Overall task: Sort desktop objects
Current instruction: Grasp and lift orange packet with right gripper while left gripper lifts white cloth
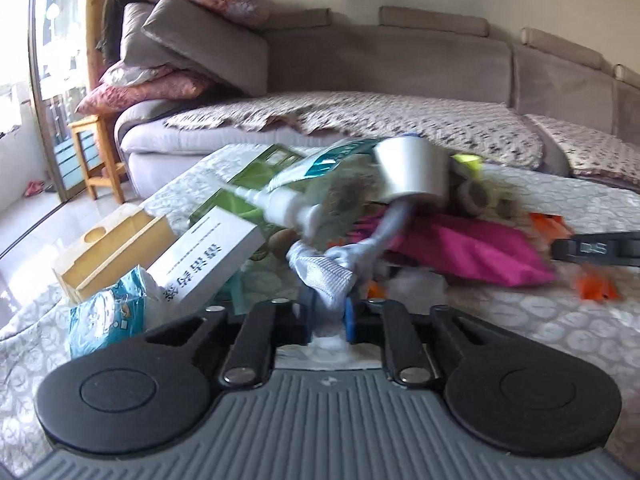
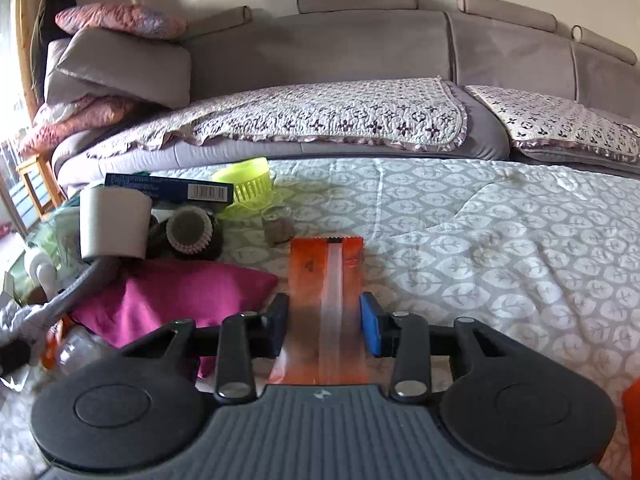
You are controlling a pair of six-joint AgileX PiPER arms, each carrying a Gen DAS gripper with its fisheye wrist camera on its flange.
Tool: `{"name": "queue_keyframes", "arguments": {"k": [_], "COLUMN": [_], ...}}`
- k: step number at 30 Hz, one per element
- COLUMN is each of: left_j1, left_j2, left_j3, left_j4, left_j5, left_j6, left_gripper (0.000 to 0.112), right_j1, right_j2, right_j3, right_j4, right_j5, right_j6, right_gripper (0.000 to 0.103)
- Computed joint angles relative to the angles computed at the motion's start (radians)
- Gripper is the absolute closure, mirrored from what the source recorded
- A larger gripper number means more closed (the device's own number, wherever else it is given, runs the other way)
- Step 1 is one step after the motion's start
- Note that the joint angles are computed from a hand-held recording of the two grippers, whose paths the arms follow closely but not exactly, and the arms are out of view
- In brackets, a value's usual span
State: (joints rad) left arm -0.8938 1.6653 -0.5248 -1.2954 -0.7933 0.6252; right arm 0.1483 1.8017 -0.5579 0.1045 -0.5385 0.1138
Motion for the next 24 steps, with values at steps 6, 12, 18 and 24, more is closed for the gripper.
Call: {"name": "queue_keyframes", "arguments": {"k": [6, 12, 18, 24], "left_j1": [-0.107, -0.144, -0.163, -0.272], "left_j2": [-0.065, -0.096, -0.159, -0.185], "left_j3": [0.033, 0.021, 0.001, 0.025], "left_j4": [-0.016, -0.074, -0.257, -0.33], "left_j5": [-0.073, -0.032, 0.027, -0.009], "left_j6": [0.008, 0.033, 0.18, 0.22], "left_gripper": [0.098, 0.098, 0.098, 0.098], "right_j1": [0.021, 0.002, -0.029, -0.039], "right_j2": [-0.055, -0.102, -0.218, -0.369], "right_j3": [0.062, 0.115, 0.178, 0.257], "right_j4": [0.059, 0.047, -0.053, -0.088], "right_j5": [-0.044, -0.03, 0.026, 0.041], "right_j6": [-0.026, -0.053, 0.029, 0.037], "right_gripper": [0.067, 0.067, 0.067, 0.067]}}
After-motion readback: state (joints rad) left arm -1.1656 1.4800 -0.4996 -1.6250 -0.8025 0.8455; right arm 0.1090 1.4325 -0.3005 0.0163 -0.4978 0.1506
